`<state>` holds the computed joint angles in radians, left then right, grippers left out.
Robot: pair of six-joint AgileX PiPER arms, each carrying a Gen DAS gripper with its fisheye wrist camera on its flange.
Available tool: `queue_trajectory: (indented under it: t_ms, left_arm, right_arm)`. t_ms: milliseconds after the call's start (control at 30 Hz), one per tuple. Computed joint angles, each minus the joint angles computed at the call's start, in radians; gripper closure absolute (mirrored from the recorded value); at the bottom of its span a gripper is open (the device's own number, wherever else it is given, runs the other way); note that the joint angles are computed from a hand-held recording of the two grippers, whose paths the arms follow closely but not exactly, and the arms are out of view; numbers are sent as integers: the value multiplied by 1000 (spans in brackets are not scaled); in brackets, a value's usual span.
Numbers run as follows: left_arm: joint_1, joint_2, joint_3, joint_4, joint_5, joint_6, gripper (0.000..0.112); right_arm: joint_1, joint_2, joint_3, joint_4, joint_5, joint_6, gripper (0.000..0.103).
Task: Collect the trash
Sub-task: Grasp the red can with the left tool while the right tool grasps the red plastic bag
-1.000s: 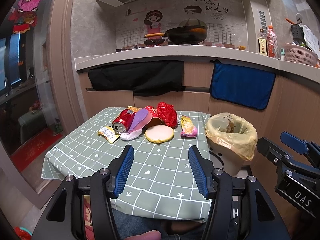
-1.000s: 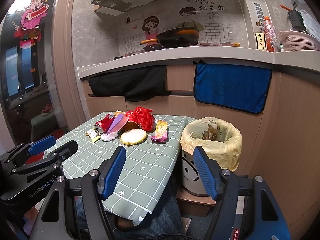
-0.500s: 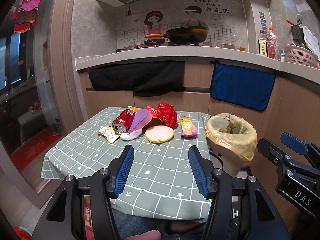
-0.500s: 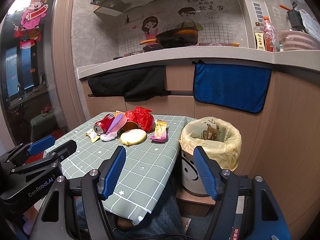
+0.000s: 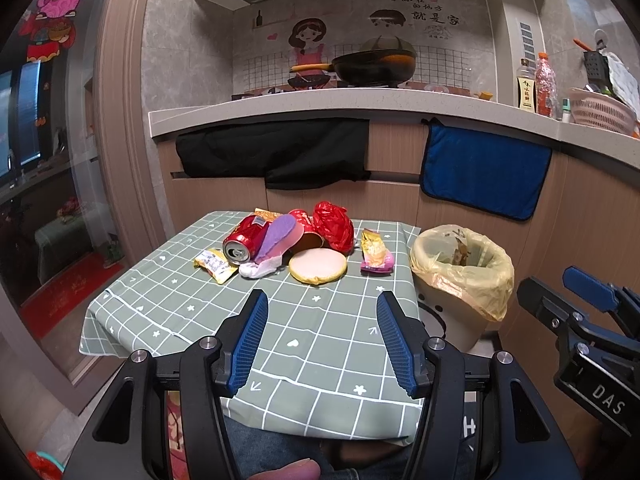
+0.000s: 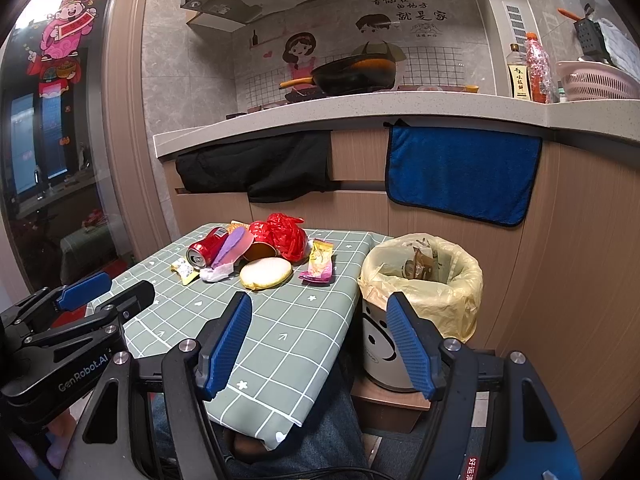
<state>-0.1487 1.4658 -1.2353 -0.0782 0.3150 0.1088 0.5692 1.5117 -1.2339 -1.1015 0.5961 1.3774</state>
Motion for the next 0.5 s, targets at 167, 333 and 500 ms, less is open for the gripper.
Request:
queue_trajectory:
  t_ms: [167,333,500]
  left_arm:
    - [50,74,-86,-108,25,94,55]
    - [166,234,-264,-383,124,321,55]
    - [231,466,-521,-478,246,383,55]
  right_arm:
    - [-69,17,-11,117,-76,-105,36]
    - [-137,114,-128,263,-126,-308,36]
    - [-203,334,-422,485,-94,-641,36]
